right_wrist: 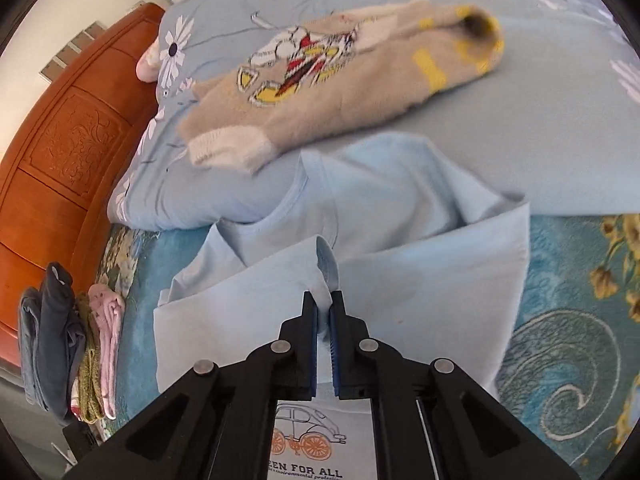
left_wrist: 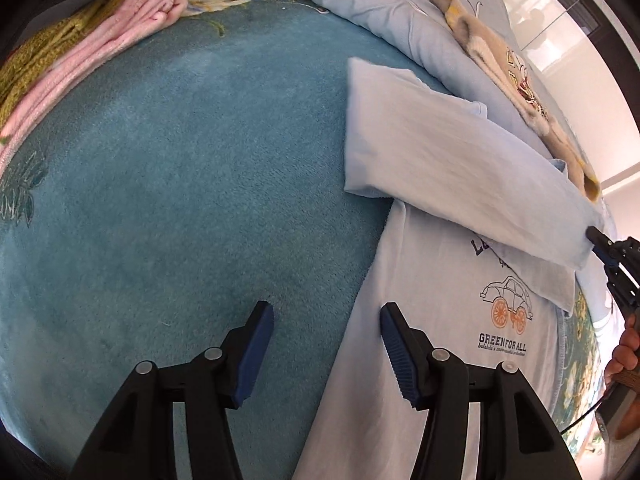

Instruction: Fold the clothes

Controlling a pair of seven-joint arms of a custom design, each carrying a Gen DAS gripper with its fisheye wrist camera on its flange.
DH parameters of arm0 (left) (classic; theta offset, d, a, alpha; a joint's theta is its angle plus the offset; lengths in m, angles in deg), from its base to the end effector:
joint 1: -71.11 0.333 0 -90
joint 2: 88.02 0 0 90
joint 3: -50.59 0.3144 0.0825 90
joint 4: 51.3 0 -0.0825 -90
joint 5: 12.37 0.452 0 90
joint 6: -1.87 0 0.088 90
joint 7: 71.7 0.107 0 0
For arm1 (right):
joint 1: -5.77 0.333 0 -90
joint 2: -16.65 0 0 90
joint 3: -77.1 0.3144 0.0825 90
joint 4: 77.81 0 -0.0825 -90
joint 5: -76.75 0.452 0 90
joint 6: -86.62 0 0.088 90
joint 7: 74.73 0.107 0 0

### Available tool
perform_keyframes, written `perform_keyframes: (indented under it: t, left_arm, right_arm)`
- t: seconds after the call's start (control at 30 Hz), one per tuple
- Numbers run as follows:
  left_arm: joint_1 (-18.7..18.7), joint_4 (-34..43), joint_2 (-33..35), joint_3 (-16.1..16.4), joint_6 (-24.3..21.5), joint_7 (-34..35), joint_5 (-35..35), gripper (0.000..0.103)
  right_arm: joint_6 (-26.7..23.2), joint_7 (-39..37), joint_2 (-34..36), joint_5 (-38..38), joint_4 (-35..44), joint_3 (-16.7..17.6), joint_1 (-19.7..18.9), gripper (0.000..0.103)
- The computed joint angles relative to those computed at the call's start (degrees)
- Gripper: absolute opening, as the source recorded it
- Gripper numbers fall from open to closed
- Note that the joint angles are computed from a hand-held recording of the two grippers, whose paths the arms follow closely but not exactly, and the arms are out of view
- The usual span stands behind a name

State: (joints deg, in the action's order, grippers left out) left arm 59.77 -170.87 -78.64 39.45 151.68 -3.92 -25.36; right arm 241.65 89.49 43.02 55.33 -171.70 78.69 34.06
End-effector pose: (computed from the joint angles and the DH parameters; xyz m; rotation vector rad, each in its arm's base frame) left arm 0.6088 -0.2444 0.3425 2.3432 -1.9570 0.6247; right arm 0.6694 0.3959 0.3820 -1.2906 2.1509 -0.2191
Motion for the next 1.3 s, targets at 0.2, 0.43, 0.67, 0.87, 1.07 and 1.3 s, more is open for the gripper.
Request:
perform_keyframes:
  t: [0.2, 0.43, 0.67, 0.87, 1.07, 1.3]
  left_arm:
    - [1.01, -1.72, -1.78, -0.22, -0.61, 1.93, -3.77, 0.060]
    - [3.16, -5.01, -5.25, -0.43, -1.62, 9.05, -16.17, 0.060]
    - [4.07, -6.13, -7.28, 0.29, -10.72, 18.25, -25.33, 0.060]
    - [3.87, -7.95, -9.81, 1.04, -15.73, 16.82, -22.69, 0.060]
    - [5.22, -11.36, -13.12, 2.83, -21.06, 14.51, -24.65, 0.057]
    - [5.85, -12.57, -15.21, 3.22, -25.64, 12.62, -21.69, 0.051]
  right_arm:
    - [-2.82, 2.90, -3.34, 2.16, -4.30, 0.43, -2.82, 0.005]
    - [-4.98, 1.73, -6.38, 6.87, -7.65, 1.85, -3.52, 0.030]
    - [1.42, -5.92, -19.05, 16.71, -26.50, 7.08, -5.52, 0.036]
    - [6.03, -4.43, -29.56, 24.79, -41.93, 8.55, -2.40, 0.036]
    - [11.92, 0.69, -34.57, 25.24, -49.74, 9.04, 0.40, 0.036]
    - [15.55, -2.22, -32.96, 26.47, -49.05, 7.03, 2.52, 0.036]
